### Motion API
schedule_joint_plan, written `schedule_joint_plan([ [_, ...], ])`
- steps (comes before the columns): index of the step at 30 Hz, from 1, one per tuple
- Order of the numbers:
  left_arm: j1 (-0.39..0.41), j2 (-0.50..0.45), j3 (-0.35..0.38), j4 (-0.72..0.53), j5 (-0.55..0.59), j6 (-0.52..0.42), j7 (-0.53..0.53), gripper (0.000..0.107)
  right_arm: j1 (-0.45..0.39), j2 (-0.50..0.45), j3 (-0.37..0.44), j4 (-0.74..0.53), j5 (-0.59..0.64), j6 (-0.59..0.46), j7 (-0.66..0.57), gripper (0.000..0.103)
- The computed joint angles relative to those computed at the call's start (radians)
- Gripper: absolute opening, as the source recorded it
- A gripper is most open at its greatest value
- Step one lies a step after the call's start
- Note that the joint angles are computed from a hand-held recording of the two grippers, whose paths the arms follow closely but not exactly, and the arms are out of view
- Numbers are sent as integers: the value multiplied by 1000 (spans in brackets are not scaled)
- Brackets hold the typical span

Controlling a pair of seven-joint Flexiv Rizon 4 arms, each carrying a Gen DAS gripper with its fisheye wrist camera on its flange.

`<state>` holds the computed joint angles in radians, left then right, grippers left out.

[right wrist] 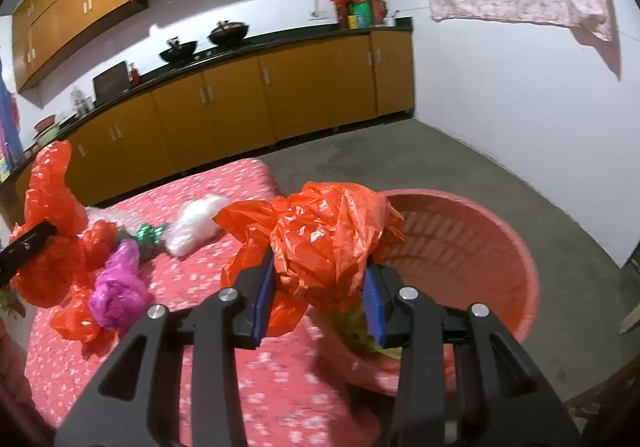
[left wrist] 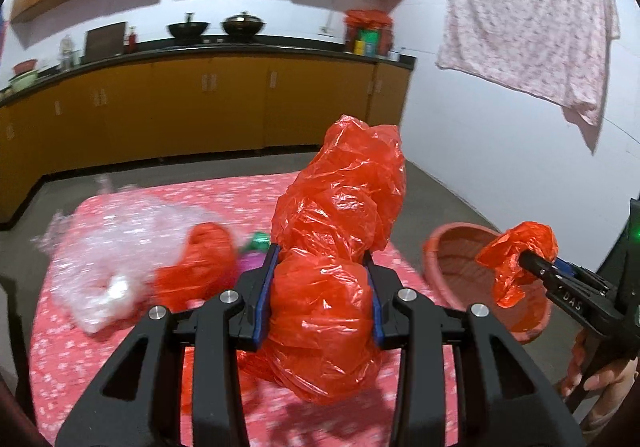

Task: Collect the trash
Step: 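Lower the orange bag into the basket and open the right tool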

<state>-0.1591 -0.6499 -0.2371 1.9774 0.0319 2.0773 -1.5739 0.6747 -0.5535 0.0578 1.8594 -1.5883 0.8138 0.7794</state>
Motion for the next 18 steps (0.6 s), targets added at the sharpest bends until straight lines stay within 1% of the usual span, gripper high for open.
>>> schedule_joint_plan([
  [2, -8, -16, -16, -29, 8, -18, 10, 38, 1, 19, 4, 26, 14, -25, 1, 38],
  [6, -11, -63, -77, -106, 37, -73, 38, 38, -1, 68, 22, 87, 60, -91, -1, 38],
  [9, -15, -100, -125, -161, 54, -117, 68, 38, -9, 89, 33, 116, 80, -122, 6, 38],
  [14, -40, -154, -174, -250, 48, -185, 132, 38, -38, 113, 41, 156, 90, -135, 42, 38],
  [18, -47, -195, -213, -305, 29, -234, 184, 38, -60, 111, 41, 166, 88, -126, 74, 38],
])
